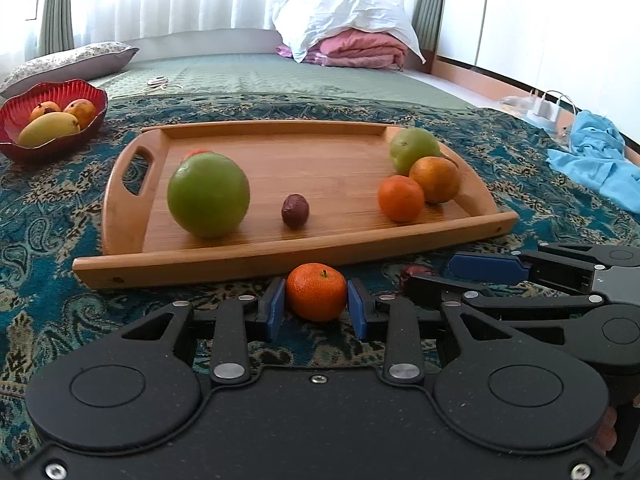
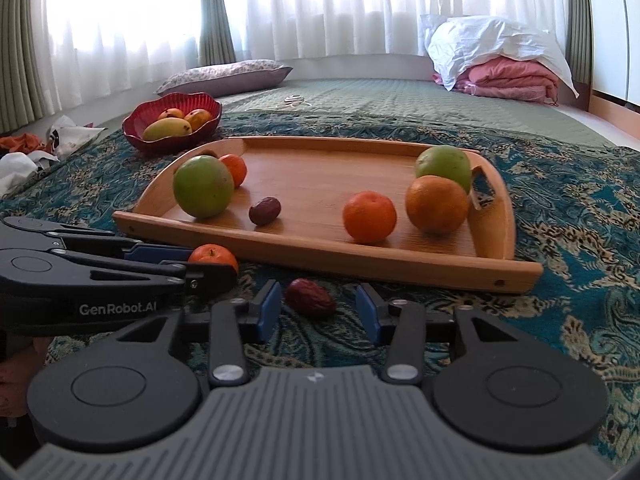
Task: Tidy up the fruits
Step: 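Grasp another tangerine with the left tool while the right tool grasps another date, then carry the tangerine and date over the tray with both tools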
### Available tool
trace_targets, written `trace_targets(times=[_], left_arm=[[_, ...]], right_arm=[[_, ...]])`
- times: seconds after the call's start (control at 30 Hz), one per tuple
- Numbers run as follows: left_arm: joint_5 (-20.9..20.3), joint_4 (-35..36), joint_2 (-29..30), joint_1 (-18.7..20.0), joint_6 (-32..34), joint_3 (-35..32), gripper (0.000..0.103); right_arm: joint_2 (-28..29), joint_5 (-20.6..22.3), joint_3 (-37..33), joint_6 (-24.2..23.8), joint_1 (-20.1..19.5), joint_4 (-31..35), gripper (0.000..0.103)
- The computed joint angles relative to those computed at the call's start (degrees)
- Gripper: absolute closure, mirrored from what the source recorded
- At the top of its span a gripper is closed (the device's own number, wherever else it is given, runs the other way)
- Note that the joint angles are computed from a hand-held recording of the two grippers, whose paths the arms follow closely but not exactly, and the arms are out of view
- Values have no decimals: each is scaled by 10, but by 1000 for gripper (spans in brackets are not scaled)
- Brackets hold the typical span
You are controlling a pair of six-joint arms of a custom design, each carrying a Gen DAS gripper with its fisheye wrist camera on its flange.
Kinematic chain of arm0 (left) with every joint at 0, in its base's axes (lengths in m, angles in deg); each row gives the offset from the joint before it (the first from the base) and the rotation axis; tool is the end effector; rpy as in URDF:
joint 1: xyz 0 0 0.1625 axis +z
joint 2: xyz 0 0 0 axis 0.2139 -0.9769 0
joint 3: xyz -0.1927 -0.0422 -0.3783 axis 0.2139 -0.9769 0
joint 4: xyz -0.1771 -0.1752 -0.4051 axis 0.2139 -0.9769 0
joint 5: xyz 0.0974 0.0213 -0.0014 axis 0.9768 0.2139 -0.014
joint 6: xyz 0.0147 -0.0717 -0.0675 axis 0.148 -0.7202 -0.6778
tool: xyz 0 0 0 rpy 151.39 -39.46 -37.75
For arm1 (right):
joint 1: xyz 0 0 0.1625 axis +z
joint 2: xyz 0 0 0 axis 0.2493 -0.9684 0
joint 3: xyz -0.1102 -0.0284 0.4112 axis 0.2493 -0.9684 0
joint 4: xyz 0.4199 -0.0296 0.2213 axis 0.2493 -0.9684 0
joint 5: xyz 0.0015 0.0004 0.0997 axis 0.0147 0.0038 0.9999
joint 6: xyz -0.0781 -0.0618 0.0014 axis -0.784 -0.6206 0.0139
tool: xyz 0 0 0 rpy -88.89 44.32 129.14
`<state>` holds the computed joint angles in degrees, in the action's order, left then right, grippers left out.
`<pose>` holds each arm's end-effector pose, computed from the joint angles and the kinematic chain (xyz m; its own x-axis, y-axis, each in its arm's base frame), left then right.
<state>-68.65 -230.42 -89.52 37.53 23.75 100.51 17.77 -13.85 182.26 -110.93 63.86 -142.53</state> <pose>-0.2250 -0.6128 -0.0501 -0.7518 -0.2155 -0.6232 0.4238 0.5662 -0.7070 0.0117 -0.6870 0.1477 -0.5512 -0.7060 0.4447 -0.8321 0.4259 -0.3552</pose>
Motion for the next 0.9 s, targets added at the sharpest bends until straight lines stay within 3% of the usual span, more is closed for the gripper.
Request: trace_targets(times=[0.2,0.37,0.63,0.9], left_arm=[[5,1,2,0,4,-3,71],[21,1,3,-6,15,-5,72],[17,-83,2,-16,99,-24,72],[20,-109,-1,-7,143,-67,72]], right_arm=[[6,-15,-3,9,6,-1,72],[7,-4,2,15,5,-21,73],[10,26,-14,38,15,-36,73],[28,30,-46,73,33,-47,73]])
